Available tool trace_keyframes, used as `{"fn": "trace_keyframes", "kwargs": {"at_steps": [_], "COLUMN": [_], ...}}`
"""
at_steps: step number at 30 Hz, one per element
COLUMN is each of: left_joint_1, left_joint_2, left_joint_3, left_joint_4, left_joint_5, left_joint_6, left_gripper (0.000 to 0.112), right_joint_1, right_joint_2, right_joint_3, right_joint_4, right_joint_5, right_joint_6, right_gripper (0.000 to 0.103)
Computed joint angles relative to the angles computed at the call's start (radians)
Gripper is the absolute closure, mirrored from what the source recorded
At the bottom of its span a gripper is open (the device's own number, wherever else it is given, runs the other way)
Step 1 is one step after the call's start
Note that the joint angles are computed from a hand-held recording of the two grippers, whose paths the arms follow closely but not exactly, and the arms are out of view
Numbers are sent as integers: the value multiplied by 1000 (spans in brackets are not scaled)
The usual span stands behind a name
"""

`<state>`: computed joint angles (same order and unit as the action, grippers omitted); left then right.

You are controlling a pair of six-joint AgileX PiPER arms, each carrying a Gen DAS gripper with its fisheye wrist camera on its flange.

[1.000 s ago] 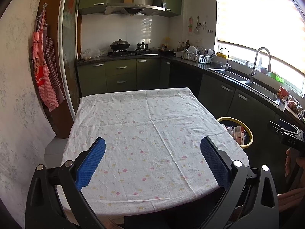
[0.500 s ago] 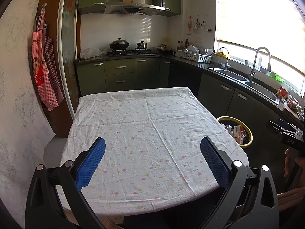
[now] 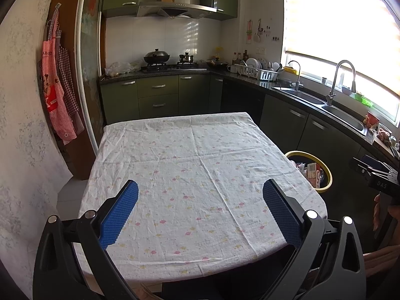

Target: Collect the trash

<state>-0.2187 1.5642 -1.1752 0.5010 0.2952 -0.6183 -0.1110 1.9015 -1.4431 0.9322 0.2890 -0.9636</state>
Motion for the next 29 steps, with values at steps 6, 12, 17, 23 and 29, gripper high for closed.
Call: {"fn": "trace_keyframes", "kwargs": {"at_steps": [6,12,17,23,29], "left_joint_1": [-2,8,14,30,106], "left_joint_2": [7,15,21,68,287], "left_joint_3": [-3,-8,-5,-48,-271], "left_joint_4": [3,-49,-66,-186,-446], "left_joint_5": [0,-8,-25,-15,55], "left_joint_6": [-4,40,57,177,434], "left_gripper": [14,14,14,14,14], "right_joint_1": [2,7,6,7,58], "right_joint_2": [-1,-3,11,34,249], "right_joint_3": [5,17,-4,-38,-388], "right_joint_4": [8,8,-26,-64,-386], "right_joint_5": [-2,-9,3,22,182], "right_joint_6": [-6,-6,27,70,388], "right_gripper": [7,7,7,7,7]}}
